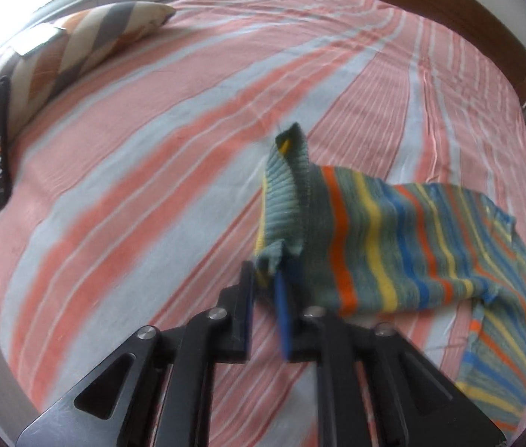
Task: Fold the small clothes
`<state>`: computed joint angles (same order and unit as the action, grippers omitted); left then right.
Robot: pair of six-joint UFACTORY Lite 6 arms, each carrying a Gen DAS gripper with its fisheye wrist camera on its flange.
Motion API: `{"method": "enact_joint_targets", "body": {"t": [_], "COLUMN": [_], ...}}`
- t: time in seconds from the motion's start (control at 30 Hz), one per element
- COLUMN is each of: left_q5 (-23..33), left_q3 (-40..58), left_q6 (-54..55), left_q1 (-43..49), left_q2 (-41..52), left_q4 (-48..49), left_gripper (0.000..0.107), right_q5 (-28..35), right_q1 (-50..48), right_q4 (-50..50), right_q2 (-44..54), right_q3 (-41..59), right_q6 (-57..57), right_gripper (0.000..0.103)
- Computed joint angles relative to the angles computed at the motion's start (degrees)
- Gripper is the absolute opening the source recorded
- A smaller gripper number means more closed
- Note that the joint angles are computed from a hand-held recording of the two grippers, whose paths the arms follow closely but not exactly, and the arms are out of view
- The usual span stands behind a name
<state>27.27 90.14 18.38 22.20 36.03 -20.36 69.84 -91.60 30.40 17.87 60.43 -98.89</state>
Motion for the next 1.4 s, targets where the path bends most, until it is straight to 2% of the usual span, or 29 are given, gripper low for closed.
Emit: {"method": "enact_joint_targets", "body": {"t": [0.03,0.1,0.17,0.27,0.3,0.4,0.47,0.5,0.53,0.57,0.6,0.63,0.67,0.7,0.77,0.87,0.93,1.0,1.07,1.1,1.17,1.2,1.23,1.27,1.33,1.37,1.4], "left_q5": [-0.5,1.6,8.1,21.0,22.4,21.4,19.0,17.4,15.5,14.3,14.2,15.3,15.9,18.0,26.0,33.1,31.2,24.9,18.1,13.9,11.1,12.5,14.3,16.5,18.7,17.8,15.6], "left_q3": [-3.1,-10.9,-18.7,-31.1,-35.8,-47.5,-54.7,-57.2,-59.3,-61.0,-62.0,-62.5,-63.5,-63.8,-62.2,-61.4,-63.8,-66.0,-67.3,-68.2,-68.5,-68.3,-67.7,-66.4,-62.5,-59.8,-57.5], "left_q6": [2.9,14.2,26.2,43.0,45.5,48.5,49.1,48.5,47.8,46.7,46.6,46.9,46.5,47.0,50.9,53.2,52.9,49.8,45.3,40.6,33.2,33.1,35.4,38.7,43.8,45.6,46.1], "left_q1": [0.6,2.7,5.7,9.1,8.6,6.4,4.3,2.9,1.3,0.1,-0.5,-0.6,-0.4,0.9,7.4,12.8,11.9,7.8,2.6,-0.8,-3.9,-3.0,-0.9,2.2,6.0,6.5,5.8], "left_q2": [-2.8,-11.1,-19.8,-29.7,-33.3,-41.1,-45.0,-46.2,-47.2,-48.8,-49.4,-49.6,-52.2,-54.3,-57.1,-57.8,-59.6,-57.6,-54.2,-53.8,-55.9,-57.4,-59.1,-61.6,-64.1,-63.6,-62.3], "left_q4": [-1.9,-11.5,-20.9,-26.8,-25.6,-22.0,-19.5,-17.6,-15.8,-14.4,-13.8,-13.5,-12.5,-11.7,-10.7,-7.5,-5.8,-5.8,-5.9,-3.4,2.0,2.1,0.7,-1.5,-7.2,-11.3,-15.0], "left_gripper": [0.050,0.073,0.080,0.085,0.085,0.084,0.079,0.067,0.045,0.034,0.008,0.005,0.004,0.004,0.003,0.003,0.003,0.004,0.006,0.008,0.023,0.040,0.057,0.063,0.080,0.086,0.096], "right_q5": [-0.2,-0.2,-0.2,-1.3,-1.2,-0.6,-2.1,-2.8,-3.7,-4.9,-6.0,-6.6,-7.5,-9.4,-8.8,-3.1,-2.4,-4.5,-9.3,-12.3,-16.5,-16.7,-16.3,-15.9,-12.4,-9.6,-6.2], "right_q1": [-0.2,-0.5,-0.8,0.1,0.9,2.9,4.5,5.5,6.0,6.4,7.1,7.6,8.2,8.6,7.3,2.9,1.9,2.2,4.2,5.1,5.7,5.7,5.5,4.6,0.3,-2.0,-3.8], "right_q4": [0.4,1.1,1.6,0.6,-0.4,-3.1,-5.1,-6.2,-6.5,-6.7,-7.0,-7.3,-7.7,-8.1,-9.5,-12.2,-13.0,-13.0,-13.2,-13.1,-12.1,-12.4,-13.0,-13.1,-10.3,-7.5,-4.2], "right_q2": [-0.2,-0.2,0.7,2.5,3.7,5.4,4.9,5.1,4.9,4.5,4.3,3.9,3.4,2.5,1.7,-1.0,-2.0,-1.5,-0.1,0.6,0.6,1.0,1.3,1.2,1.6,2.0,3.0], "right_q3": [0.3,1.5,3.3,4.9,5.5,5.2,2.7,1.4,0.3,-1.1,-2.5,-3.6,-4.6,-5.6,-4.5,-0.4,0.8,0.1,-2.5,-4.4,-7.4,-7.2,-6.7,-6.1,-2.2,0.5,4.2], "right_q6": [-0.1,-0.1,-0.3,-0.2,0.8,2.1,1.8,1.7,1.4,1.0,0.7,0.2,0.1,0.7,1.8,0.2,-0.1,0.1,2.3,2.7,1.7,2.6,3.5,3.3,-1.4,-3.7,-5.0], "right_gripper": [0.064,0.067,0.081,0.081,0.081,0.081,0.081,0.081,0.081,0.081,0.079,0.060,0.014,0.007,0.005,0.005,0.005,0.005,0.005,0.005,0.006,0.007,0.020,0.042,0.064,0.064,0.064]}}
